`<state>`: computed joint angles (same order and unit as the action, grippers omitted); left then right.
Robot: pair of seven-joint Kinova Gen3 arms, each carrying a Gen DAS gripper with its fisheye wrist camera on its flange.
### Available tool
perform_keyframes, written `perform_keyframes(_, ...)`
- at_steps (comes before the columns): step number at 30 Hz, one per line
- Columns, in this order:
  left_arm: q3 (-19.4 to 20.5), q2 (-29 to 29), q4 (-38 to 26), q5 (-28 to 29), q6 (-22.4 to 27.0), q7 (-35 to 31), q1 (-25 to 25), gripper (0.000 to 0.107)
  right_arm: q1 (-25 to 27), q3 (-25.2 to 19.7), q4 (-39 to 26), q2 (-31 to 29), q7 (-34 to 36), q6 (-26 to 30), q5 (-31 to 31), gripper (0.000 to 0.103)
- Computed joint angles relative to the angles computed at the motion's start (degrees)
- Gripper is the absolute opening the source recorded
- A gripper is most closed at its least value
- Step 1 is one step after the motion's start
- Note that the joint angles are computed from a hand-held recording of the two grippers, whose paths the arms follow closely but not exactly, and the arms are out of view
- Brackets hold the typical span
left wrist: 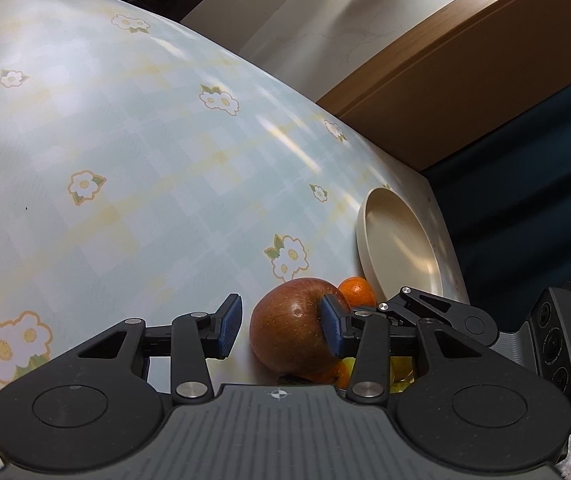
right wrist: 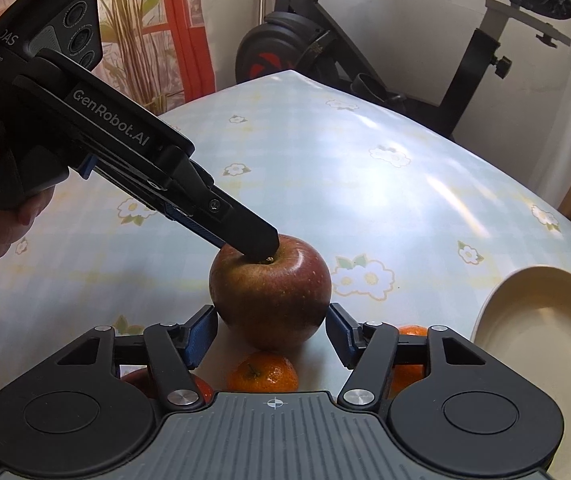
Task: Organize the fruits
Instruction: 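Carry the apple with the left gripper over the beige plate and lower it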
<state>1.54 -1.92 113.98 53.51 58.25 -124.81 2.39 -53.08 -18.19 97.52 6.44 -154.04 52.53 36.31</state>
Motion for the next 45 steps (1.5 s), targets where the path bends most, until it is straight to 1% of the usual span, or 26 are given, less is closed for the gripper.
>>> perform_keyframes(7,0.10,0.48,0.25,0.95,-0.48,0.08,-0.01,0.045,0.77,-0.07,1.41,-0.91,-1.34,-1.89,-0.16,0.057)
perform_keyframes(9,-0.06,0.41,0.54,1.47,-0.08,-0.41,-0.21,0.043,0.70,-0.18,1.54,-0.82,-1.77,-1.96,0.55,0.057)
perform_keyframes(12,0.01,0.52,0.53,1.92,-0.04,-0.27,-0.22,0.038,0.02,-0.40,2.58,-1.09,-4.54,-2.17,2.90,0.056)
perform_keyframes(17,1.42,-1.62,-0.78,0.96,-2.83,1.60,1.62,0.038,-0.82,-1.51,4.87,-3.39,-11.47,-1.35,8.12,0.056)
perform_keyframes(19,1.81,-2.11,-2.03,0.58,-3.58,2.31,2.73,0.038,-0.31,-2.32,5.43,-4.89,-12.49,-0.54,9.26,0.056)
perform_keyframes(21,2.73,-2.25,-4.04,0.08,-4.71,3.65,4.30,0.038,0.75,-3.19,6.10,-6.97,-12.32,0.32,9.85,0.056)
perform_keyframes(24,4.05,-1.65,-6.99,-0.88,-6.35,5.55,6.64,0.038,3.36,-4.39,7.04,-10.33,-11.01,0.99,9.07,0.056)
perform_keyframes(28,6.45,1.04,-11.59,-2.28,-9.06,8.38,10.10,0.038,6.59,-6.27,8.56,-14.44,-9.13,3.06,8.37,0.056)
perform_keyframes(32,8.85,4.47,-15.37,-4.48,-11.46,10.99,13.17,0.038,10.00,-6.91,11.11,-18.29,-7.05,3.39,6.48,0.056)
perform_keyframes(35,10.59,7.65,-18.26,-7.40,-12.88,13.60,15.33,0.038,12.49,-6.52,14.00,-20.71,-5.87,1.48,4.75,0.056)
perform_keyframes(38,11.62,10.44,-20.33,-9.11,-12.41,14.45,15.97,0.038,14.98,-5.82,16.58,-22.03,-4.67,-0.95,3.17,0.056)
perform_keyframes(41,12.20,13.73,-22.69,-10.29,-11.69,17.02,16.12,0.038,17.77,-5.44,19.13,-22.57,-4.29,-4.40,2.93,0.056)
perform_keyframes(45,12.84,15.81,-24.61,-14.89,-13.46,20.85,17.68,0.038,21.37,-4.64,21.47,-22.27,-3.00,-9.39,2.41,0.056)
